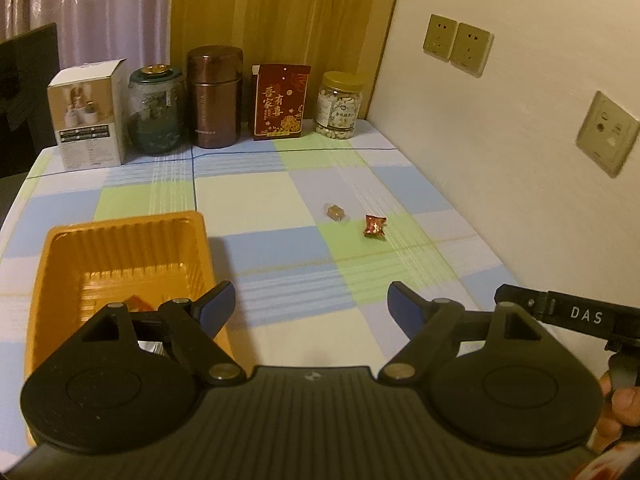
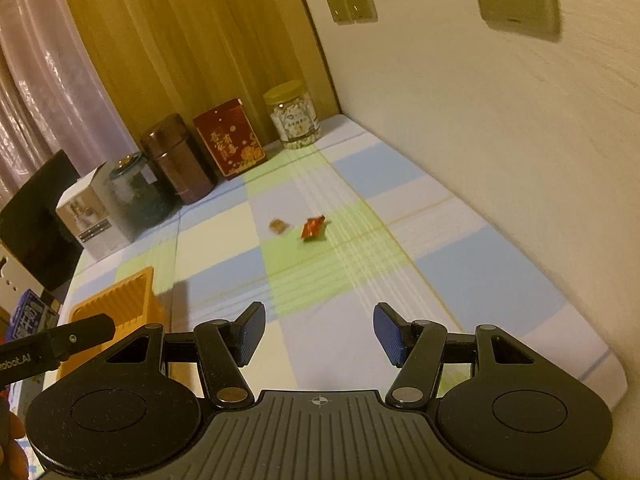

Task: Organize snacks
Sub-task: 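Move both open tools toward the caramel cube and red-wrapped candy, then grasp the red-wrapped candy with the right tool while the left tool grasps the caramel cube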

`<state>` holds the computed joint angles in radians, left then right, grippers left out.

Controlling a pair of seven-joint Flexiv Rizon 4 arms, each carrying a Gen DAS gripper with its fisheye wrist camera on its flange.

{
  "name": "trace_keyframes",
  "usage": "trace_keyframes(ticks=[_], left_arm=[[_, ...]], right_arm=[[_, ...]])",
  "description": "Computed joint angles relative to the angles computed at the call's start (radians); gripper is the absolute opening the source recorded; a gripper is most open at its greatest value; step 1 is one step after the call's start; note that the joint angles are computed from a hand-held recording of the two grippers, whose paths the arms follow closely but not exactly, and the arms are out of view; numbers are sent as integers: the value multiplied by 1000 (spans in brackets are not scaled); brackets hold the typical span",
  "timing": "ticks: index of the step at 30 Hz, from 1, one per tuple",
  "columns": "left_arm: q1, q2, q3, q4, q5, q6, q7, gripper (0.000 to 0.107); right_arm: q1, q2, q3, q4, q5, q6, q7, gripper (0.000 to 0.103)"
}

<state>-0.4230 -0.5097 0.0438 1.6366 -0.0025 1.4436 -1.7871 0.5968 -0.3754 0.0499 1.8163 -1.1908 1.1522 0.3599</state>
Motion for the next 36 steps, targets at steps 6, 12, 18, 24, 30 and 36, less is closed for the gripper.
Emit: trace_keyframes(ticks=[6,12,18,24,30,36], left_arm=[[8,-110,3,-149,5,-46,37,81],[23,-237,-8,-316,-16,-105,78,81],[18,-365,7,-497,-23,-163,104,81],[21,-483,12,-687,-32,-272,99,81],[21,-561,39,-829,0,-357,65,81],[38,-615,25,-924,15,-411,66,81]], right_arm=[[-18,-92,-40,-85,19,60,-69,60],[-16,-204,-103,-186,69,137,-162,60],[-9,-325,-142,-307,189,189,-317,59],[-18,-439,-132,-446,328,166,-483,52],[-38,-548,-86,-597,456,90,-676,45],[-34,-635,-76,-726,554,30,-806,36]])
